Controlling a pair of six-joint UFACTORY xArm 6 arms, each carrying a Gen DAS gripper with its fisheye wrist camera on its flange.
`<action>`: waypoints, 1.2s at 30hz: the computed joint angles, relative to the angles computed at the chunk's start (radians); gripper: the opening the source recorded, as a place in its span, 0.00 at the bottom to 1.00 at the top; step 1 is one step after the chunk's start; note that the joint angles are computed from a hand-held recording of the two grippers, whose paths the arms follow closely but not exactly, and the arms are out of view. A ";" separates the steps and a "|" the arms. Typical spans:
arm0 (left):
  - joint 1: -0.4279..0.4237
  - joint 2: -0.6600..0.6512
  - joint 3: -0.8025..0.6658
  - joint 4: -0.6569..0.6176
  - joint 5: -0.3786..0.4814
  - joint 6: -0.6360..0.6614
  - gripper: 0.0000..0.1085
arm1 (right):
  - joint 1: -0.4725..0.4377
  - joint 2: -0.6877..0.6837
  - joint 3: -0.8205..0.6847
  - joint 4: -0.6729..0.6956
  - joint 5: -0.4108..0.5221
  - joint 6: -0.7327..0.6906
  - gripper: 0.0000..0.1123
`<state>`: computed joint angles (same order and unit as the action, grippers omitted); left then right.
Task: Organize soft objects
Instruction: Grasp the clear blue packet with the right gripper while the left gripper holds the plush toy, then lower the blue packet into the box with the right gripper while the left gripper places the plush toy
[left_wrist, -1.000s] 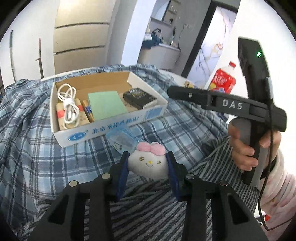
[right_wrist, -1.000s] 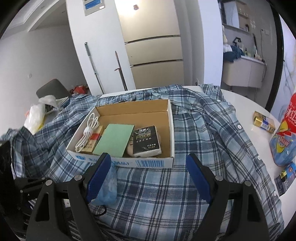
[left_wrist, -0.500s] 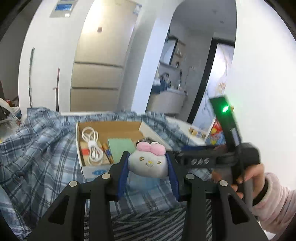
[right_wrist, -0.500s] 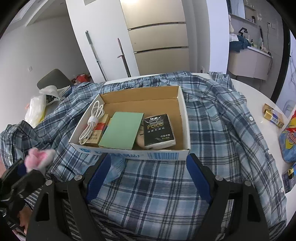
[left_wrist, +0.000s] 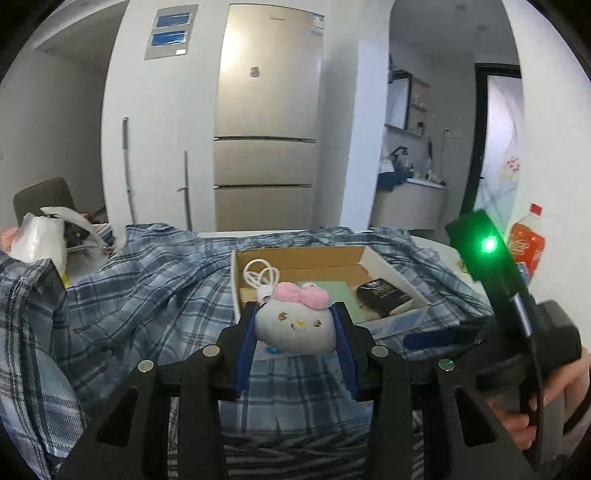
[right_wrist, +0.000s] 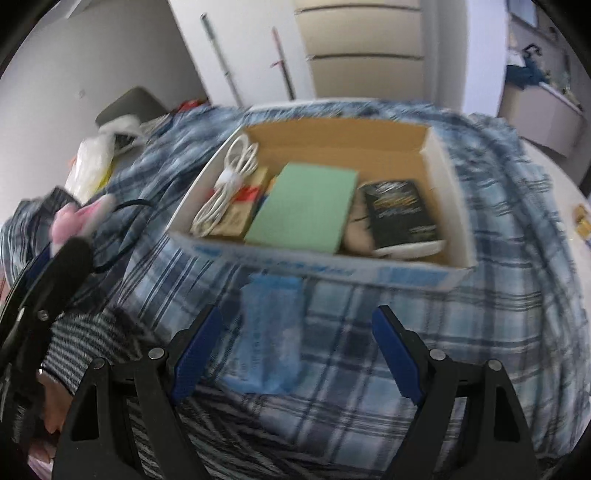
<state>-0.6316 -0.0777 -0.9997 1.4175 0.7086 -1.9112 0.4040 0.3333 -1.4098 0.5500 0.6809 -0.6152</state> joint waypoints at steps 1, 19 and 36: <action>0.000 0.000 0.001 -0.004 0.006 -0.004 0.38 | 0.003 0.009 -0.005 -0.001 0.007 0.004 0.74; -0.003 -0.011 0.017 0.056 -0.017 -0.053 0.38 | 0.049 -0.007 0.070 -0.086 -0.096 -0.063 0.30; -0.035 -0.034 -0.118 0.069 0.081 0.117 0.38 | -0.035 -0.079 -0.011 0.075 -0.070 -0.140 0.29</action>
<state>-0.6669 -0.1122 -1.1177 1.4868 0.7895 -1.7945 0.3691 0.2547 -1.4206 0.6247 0.6113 -0.7553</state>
